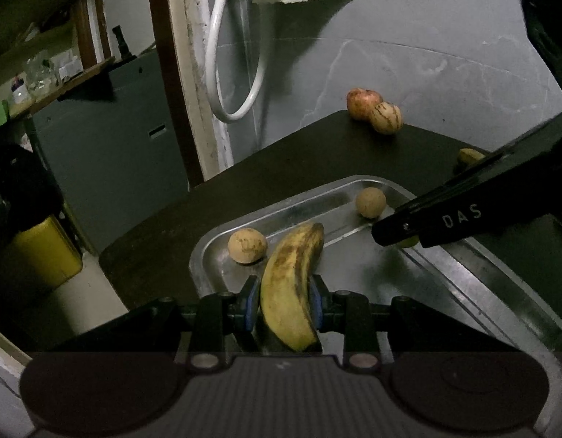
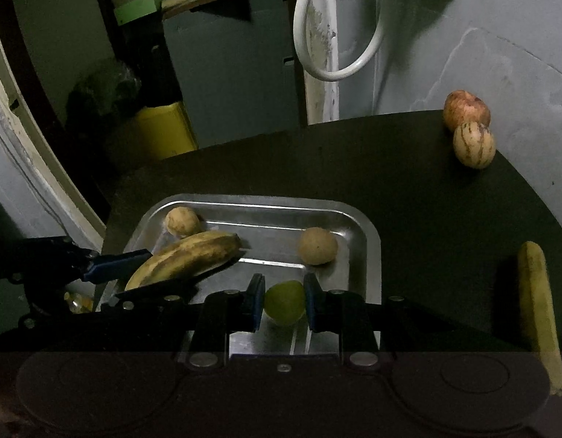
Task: Organize fruits
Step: 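Carry the banana and the grape over the metal tray with both grippers, then lower the banana into the tray and open the left gripper while the right gripper releases the grape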
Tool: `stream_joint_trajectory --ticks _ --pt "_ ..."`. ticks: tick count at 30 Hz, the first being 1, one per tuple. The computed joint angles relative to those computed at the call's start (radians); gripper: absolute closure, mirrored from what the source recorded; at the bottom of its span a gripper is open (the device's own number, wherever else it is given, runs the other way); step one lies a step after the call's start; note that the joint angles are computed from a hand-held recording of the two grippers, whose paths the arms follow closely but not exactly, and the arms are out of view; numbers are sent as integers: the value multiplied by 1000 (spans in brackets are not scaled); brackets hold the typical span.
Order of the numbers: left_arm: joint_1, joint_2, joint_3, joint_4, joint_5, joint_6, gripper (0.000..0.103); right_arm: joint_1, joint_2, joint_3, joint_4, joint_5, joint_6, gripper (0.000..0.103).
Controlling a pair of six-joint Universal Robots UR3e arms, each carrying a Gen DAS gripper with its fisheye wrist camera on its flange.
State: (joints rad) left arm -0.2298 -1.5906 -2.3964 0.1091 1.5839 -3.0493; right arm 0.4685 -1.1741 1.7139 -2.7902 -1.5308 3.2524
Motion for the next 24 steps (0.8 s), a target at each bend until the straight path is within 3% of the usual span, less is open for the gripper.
stream_joint_trajectory --ticks 24 --pt "-3 -5 4 -1 16 -19 70 -11 10 19 -1 25 4 74"
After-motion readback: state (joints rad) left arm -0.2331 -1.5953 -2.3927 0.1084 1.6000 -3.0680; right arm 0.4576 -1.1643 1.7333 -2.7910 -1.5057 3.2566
